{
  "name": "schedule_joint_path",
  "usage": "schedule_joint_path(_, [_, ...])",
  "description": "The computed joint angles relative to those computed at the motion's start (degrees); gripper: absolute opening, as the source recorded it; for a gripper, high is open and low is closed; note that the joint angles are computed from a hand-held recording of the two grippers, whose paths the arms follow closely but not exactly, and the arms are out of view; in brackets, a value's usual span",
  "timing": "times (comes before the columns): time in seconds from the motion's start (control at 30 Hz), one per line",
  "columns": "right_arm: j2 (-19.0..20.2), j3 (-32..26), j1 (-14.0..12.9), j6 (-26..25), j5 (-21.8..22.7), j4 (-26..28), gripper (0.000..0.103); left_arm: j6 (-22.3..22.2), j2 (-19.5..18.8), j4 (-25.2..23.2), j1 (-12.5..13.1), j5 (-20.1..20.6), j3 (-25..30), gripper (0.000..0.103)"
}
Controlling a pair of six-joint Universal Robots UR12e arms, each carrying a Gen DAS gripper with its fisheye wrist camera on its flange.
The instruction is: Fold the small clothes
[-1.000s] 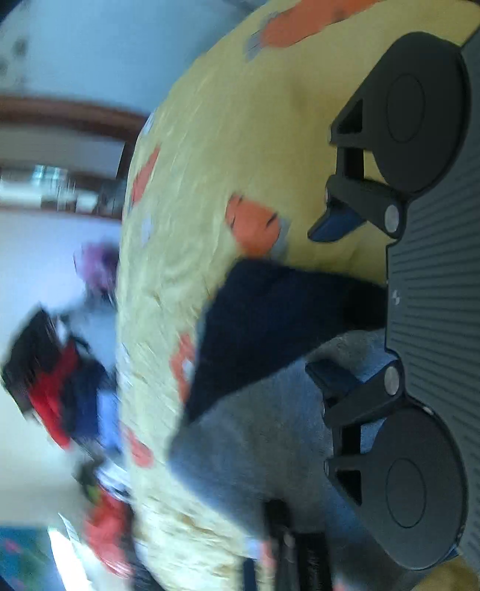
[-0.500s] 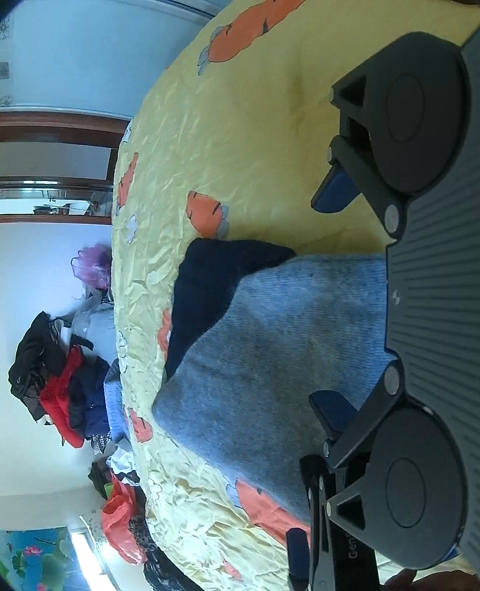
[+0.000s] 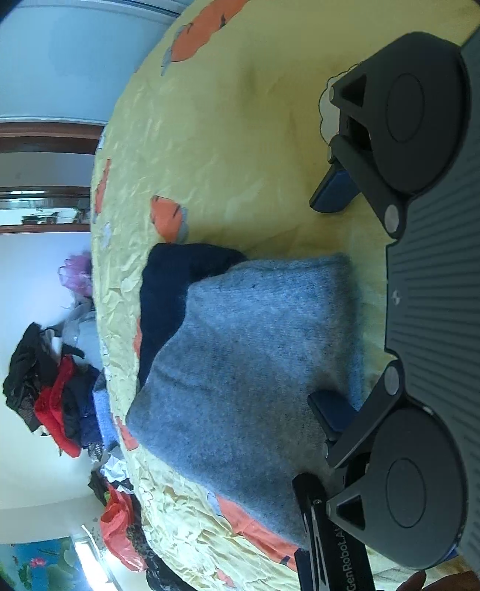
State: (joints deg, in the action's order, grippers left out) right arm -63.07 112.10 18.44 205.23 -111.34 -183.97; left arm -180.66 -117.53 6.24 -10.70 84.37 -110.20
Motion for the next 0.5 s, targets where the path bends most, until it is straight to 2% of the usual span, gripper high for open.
schedule_joint_path(0.13, [-0.07, -0.01, 0.16, 0.08, -0.26, 0.32, 0.103, -1.47, 0.00, 0.16, 0.44, -1.09, -0.22, 0.103])
schedule_joint_path(0.23, [0.36, 0.47, 0.33, -0.45, -0.79, -2.04, 0.103, -0.44, -0.48, 3.33, 0.79, -2.29, -1.03, 0.103])
schedule_joint_path(0.3, [0.49, 0.63, 0.33, -0.55, -0.85, -2.92, 0.103, -0.58, -0.47, 3.81, 0.89, -2.68, -1.23, 0.103])
schedule_joint_path(0.4, [0.66, 0.75, 0.44, -0.31, -1.22, -3.70, 0.103, -0.83, -0.37, 4.79, 1.08, -3.16, -1.74, 0.103])
schedule_joint_path(0.5, [0.37, 0.86, 0.58, 0.22, -1.40, -3.07, 0.103, -2.27, -0.15, 7.96, 1.25, -3.24, -3.20, 0.103])
